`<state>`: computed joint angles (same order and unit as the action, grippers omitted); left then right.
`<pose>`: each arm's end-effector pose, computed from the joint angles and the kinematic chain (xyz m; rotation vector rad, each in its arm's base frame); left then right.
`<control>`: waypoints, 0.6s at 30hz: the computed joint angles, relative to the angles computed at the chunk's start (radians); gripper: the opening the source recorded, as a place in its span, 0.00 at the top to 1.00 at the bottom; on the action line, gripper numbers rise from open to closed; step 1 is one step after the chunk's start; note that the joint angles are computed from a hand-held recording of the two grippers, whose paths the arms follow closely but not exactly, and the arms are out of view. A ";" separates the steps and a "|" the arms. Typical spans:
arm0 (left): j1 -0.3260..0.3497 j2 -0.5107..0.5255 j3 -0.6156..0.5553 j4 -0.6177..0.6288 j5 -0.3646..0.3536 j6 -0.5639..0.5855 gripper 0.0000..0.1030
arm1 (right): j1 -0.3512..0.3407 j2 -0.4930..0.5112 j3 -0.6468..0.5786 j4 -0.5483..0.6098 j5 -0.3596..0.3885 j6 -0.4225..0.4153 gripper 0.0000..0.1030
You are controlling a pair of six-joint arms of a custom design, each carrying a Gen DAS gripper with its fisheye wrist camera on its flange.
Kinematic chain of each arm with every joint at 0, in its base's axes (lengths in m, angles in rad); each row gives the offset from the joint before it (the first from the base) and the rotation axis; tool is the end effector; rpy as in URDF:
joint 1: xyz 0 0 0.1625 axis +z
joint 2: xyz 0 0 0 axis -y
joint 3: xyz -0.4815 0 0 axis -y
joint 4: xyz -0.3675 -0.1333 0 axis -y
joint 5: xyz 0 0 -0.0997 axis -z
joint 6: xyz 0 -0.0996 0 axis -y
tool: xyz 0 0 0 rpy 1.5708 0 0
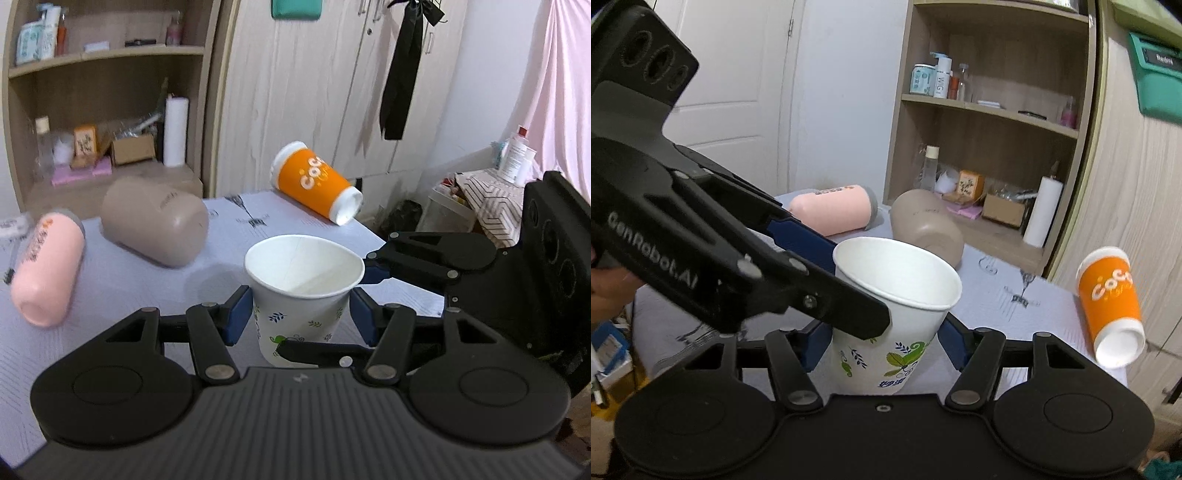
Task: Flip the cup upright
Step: 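Lower the upright cup onto the table and open the left gripper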
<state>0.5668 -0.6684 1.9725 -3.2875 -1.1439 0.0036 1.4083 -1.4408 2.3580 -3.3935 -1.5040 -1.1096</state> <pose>-0.4145 -0.4707 0.0633 1.2631 2.5593 -0.8200 0.0692 -0.4426 0.3653 1.1600 -2.1759 1.0137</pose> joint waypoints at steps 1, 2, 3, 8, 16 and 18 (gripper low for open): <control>0.001 0.007 -0.004 -0.016 0.006 0.009 0.45 | 0.003 0.009 -0.002 -0.017 -0.001 -0.005 0.34; 0.004 0.015 -0.008 -0.031 0.011 0.017 0.45 | 0.005 0.020 -0.005 -0.036 -0.002 -0.012 0.34; 0.006 0.020 -0.013 -0.043 0.014 0.023 0.45 | 0.007 0.032 -0.010 -0.053 -0.003 -0.019 0.34; 0.030 0.039 -0.046 -0.054 0.006 0.015 0.45 | -0.002 0.059 -0.046 -0.049 0.021 -0.036 0.34; 0.057 0.060 -0.064 -0.037 -0.028 -0.012 0.44 | -0.009 0.075 -0.049 -0.047 -0.004 -0.061 0.33; 0.052 0.062 -0.063 -0.036 -0.021 -0.014 0.45 | -0.010 0.071 -0.051 -0.037 -0.003 -0.055 0.33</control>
